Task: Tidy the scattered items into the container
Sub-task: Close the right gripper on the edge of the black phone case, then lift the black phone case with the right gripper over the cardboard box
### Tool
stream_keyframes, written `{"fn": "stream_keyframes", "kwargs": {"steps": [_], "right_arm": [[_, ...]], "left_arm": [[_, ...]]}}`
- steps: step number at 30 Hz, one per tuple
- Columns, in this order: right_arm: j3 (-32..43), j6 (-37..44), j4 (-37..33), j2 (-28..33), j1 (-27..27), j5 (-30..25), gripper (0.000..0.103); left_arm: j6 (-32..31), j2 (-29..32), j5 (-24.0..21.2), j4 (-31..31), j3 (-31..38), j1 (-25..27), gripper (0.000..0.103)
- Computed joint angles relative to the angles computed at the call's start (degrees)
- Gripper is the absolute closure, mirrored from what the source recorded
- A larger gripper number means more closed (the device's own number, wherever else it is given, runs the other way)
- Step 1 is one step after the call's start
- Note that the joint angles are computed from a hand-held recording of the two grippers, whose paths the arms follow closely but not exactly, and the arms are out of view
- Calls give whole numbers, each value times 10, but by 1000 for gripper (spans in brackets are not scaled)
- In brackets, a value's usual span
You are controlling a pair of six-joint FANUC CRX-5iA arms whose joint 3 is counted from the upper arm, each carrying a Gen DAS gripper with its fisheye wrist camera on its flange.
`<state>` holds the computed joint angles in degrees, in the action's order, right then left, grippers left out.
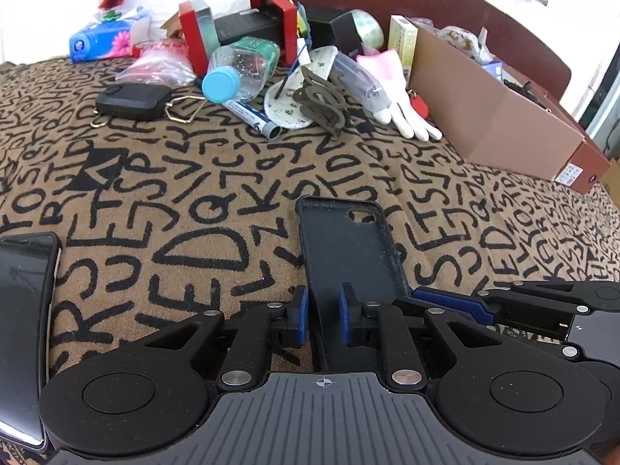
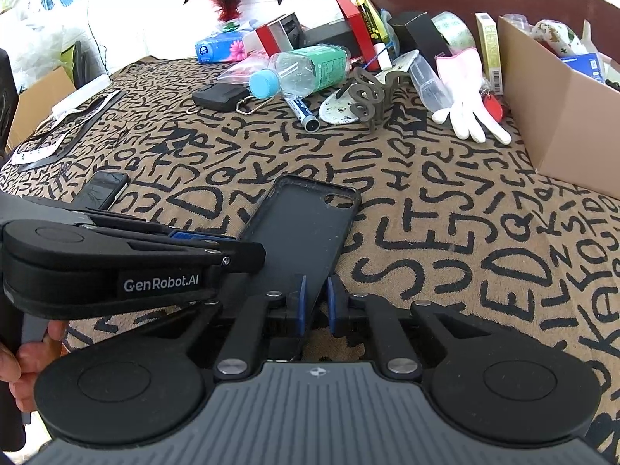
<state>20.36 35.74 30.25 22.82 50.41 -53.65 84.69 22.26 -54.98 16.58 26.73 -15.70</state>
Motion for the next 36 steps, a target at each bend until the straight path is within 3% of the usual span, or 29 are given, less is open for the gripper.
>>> {"fn": "stream_keyframes", "kwargs": {"steps": [4,7,12,14,23,29,36], "right_arm": [[1,-2,5,2,2,-4,90],[1,-4,7,2,2,-3,89],[-9,-2,15,0,2,6,90],[-14,-6,12,-4,0,14,91],[-43,-55,38,-25,6,18,97],[-86,-127,118,-55,5,36,98],[-113,-191,220,-78,-17,52,98]], "left_arm": [[-2,0,1,0,-1,0,89],[-5,-2,6,9,-7,1,77],[-12,2,5,6,-2,-1,71],[-7,0,8,1,-3,-1,89],[-17,-15,9,14,-18,-3,94],[-38,-23,38,38,-16,-11,95],[-68,12,66,69,56,-27,95]]}}
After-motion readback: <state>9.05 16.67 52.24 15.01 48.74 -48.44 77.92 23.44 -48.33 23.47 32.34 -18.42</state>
